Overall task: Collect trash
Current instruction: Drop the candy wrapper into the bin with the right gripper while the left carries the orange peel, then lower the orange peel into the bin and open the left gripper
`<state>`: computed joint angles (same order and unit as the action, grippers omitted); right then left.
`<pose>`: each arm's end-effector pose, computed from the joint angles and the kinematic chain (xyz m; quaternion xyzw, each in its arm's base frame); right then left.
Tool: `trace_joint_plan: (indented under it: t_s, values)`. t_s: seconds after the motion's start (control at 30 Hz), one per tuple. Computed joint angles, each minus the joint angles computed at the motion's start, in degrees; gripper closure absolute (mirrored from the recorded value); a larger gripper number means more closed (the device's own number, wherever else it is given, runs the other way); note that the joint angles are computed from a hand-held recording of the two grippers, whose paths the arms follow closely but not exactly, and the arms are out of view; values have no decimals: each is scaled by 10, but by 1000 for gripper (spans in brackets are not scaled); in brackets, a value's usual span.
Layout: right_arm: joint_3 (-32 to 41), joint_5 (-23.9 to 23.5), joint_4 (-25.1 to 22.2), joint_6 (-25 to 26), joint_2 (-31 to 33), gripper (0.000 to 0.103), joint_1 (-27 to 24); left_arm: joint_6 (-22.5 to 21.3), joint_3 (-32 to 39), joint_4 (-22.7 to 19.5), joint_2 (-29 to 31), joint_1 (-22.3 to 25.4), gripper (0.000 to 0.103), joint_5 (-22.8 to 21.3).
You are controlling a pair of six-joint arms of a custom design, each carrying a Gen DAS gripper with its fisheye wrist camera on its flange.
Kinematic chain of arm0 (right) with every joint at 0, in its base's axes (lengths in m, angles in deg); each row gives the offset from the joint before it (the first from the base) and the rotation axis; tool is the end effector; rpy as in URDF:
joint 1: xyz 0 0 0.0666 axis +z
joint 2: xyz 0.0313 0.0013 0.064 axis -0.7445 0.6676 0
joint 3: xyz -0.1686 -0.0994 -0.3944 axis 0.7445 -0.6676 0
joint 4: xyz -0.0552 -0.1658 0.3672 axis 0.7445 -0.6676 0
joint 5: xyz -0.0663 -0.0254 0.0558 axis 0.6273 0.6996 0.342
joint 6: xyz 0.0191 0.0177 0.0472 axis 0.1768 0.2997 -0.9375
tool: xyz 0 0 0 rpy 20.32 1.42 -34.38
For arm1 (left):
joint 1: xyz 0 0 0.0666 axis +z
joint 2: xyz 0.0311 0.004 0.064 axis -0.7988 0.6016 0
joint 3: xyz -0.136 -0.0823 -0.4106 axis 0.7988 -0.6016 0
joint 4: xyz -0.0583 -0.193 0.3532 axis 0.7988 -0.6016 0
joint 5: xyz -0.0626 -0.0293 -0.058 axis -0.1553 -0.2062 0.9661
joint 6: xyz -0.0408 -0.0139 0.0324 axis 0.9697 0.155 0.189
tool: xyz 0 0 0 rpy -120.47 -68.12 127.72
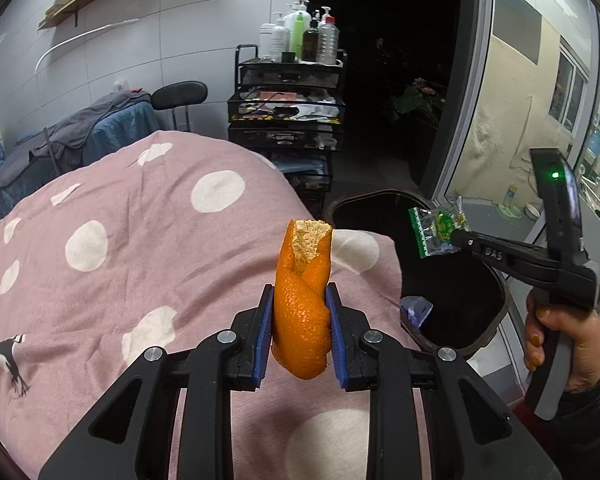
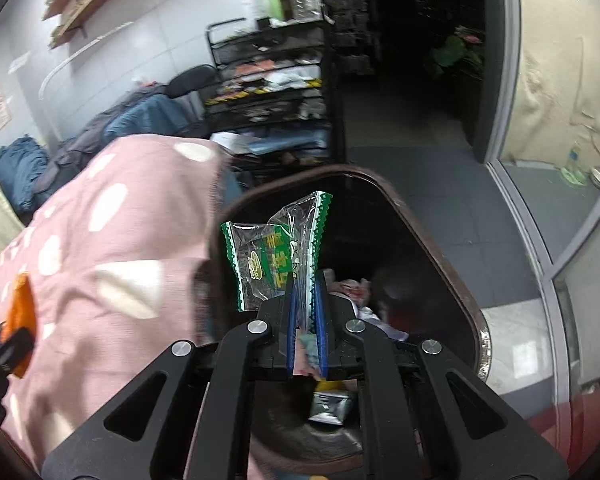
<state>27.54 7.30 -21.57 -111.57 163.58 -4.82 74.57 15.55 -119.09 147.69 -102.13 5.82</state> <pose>0.3929 0.3601 0.3280 -0.0874 0.9244 0.1359 0.3454 0.2598 -0.2680 0.3746 -0.0610 0.9098 0.0056 0.4104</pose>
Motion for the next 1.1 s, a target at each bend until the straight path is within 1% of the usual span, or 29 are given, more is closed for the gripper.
trace_joint_plan:
  t_s: [0.33,0.4,0.43,0.47,0.53,0.57,0.73,0.77,0.83,1.1]
  values:
    - [7,2,-20,-10,42,93,-22,-24,18,15,30,2,78,23]
    - [6,0,-20,-14,48,88,-24,-28,21,17,35,3,78,25]
    - [6,0,-20,-14,48,82,-24,-30,22,18,37,3,78,27]
    - [7,-3,-19,-14,51,67,-26,-30,23,18,40,2,78,28]
    - [-1,-4,-10,-24,49,44,-26,-33,25,20,43,3,78,32]
    - [-8,-3,1,-29,45,43,-26,-35,26,21,46,3,78,34]
    - [-20,-5,10,-37,37,39,-26,-45,34,25,56,6,78,43]
    - [-27,-2,16,-40,31,34,-26,-48,35,25,57,7,78,45]
    - [-31,5,23,-46,26,29,-25,-54,39,29,63,9,78,50]
    - [-58,28,33,-70,-15,28,-32,-81,67,46,95,18,78,87]
